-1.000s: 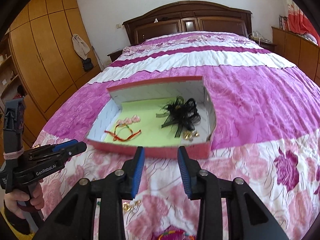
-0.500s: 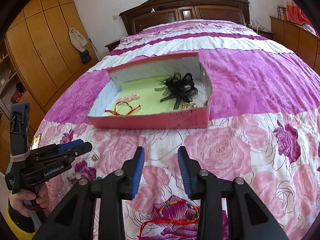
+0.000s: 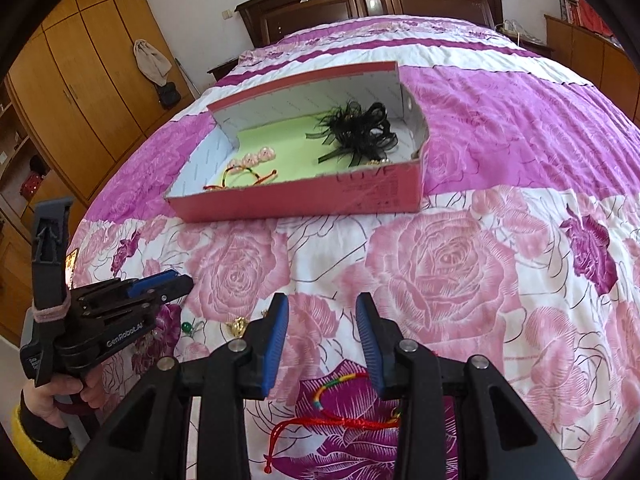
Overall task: Organize jewelry
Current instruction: 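Grasp a gold earring with the left tool while the right tool grasps a pearl-and-gold earring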
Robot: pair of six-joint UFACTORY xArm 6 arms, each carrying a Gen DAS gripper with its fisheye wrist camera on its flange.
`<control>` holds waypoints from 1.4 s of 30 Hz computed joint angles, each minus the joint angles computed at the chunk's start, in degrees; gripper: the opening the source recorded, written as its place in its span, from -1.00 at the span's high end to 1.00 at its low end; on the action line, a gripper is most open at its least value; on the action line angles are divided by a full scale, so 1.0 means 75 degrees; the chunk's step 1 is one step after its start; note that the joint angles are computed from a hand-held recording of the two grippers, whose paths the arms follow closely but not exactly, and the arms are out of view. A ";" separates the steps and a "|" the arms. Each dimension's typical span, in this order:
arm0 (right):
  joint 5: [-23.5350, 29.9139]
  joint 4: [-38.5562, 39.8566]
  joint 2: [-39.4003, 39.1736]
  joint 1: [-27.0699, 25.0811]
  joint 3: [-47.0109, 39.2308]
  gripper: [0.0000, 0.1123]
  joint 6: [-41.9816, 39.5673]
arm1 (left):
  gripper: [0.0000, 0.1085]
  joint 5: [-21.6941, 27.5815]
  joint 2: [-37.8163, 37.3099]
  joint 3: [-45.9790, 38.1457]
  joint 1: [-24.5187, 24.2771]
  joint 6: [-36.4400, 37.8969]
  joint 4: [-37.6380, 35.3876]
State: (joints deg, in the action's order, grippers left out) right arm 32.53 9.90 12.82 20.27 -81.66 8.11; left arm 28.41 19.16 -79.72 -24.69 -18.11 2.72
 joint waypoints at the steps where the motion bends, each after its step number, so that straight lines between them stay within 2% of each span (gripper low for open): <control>1: 0.0015 0.0007 0.0013 0.0011 -0.0008 0.33 -0.0011 | 0.75 0.0013 0.0013 0.0004 0.0004 -0.0002 0.0000; 4: 0.0068 0.0051 0.0056 0.0043 -0.0043 0.33 -0.0059 | 0.78 -0.0024 0.0050 0.0038 0.0007 0.0021 -0.0001; 6: 0.0109 0.0049 0.0081 0.0074 -0.0073 0.33 -0.0067 | 0.91 -0.0089 0.0052 0.0077 0.0015 0.0030 -0.0007; 11: 0.0236 0.0084 0.0132 0.0161 -0.0157 0.33 -0.0143 | 0.91 -0.0377 -0.0110 0.0317 0.0065 0.0186 -0.0384; 20: 0.0607 0.0217 0.0470 0.0366 -0.0588 0.33 -0.0367 | 0.90 -0.0843 -0.0476 0.0780 0.0219 -0.0027 -0.0444; 28: 0.1159 0.0315 0.1134 0.0566 -0.1271 0.33 -0.0544 | 0.90 -0.1039 -0.0454 0.0847 0.0234 0.0229 -0.0890; 36: 0.1210 0.0039 0.1405 0.0678 -0.1483 0.31 -0.0471 | 0.90 -0.1115 -0.0515 0.0970 0.0255 0.0395 -0.1165; 38: 0.1115 0.0071 0.1386 0.0688 -0.1422 0.42 -0.0518 | 0.90 -0.1110 -0.0517 0.0969 0.0253 0.0369 -0.1138; 39: 0.1086 0.0162 0.1375 0.0685 -0.1396 0.54 -0.0598 | 0.90 -0.1115 -0.0518 0.0970 0.0254 0.0354 -0.1117; 42: 0.1004 0.0319 0.1346 0.0677 -0.1339 0.55 -0.0689 | 0.90 -0.1129 -0.0538 0.0975 0.0250 0.0218 -0.0952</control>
State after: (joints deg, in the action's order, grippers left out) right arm 40.06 12.29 22.92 25.35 -91.70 2.94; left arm 19.94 15.13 -72.41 -22.82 -16.47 -4.42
